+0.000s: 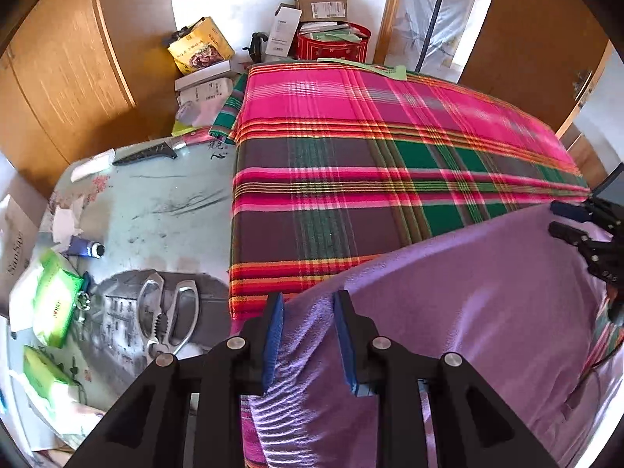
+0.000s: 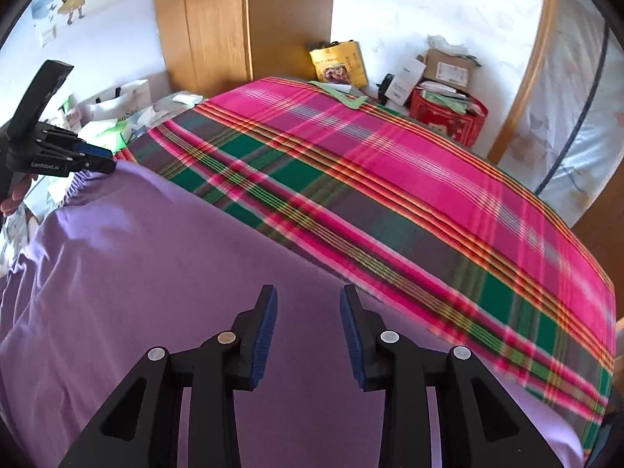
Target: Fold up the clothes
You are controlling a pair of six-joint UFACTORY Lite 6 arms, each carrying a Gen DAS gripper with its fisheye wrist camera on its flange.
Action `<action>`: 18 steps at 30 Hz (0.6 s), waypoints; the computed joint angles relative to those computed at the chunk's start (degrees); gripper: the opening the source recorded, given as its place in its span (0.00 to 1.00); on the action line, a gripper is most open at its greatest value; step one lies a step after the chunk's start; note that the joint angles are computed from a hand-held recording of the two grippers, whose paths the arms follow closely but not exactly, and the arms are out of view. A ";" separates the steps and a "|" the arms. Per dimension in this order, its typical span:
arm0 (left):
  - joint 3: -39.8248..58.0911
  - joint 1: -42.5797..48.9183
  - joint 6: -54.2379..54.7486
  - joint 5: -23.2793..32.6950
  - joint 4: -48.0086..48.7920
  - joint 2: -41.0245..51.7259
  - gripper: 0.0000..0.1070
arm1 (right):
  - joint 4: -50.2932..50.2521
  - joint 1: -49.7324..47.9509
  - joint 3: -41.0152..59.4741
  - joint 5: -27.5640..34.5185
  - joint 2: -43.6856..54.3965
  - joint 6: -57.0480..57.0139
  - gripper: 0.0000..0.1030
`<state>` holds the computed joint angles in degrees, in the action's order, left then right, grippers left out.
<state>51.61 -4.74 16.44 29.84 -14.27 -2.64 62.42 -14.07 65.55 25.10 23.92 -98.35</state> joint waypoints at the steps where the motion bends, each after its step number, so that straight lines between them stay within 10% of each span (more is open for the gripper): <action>1: -0.30 0.48 1.43 -0.21 -0.94 -0.19 0.28 | -0.44 0.59 0.77 -0.09 0.64 0.81 0.34; 18: -0.63 2.18 6.87 -1.00 -0.44 0.98 0.31 | -6.19 11.39 10.76 1.57 9.15 8.55 0.34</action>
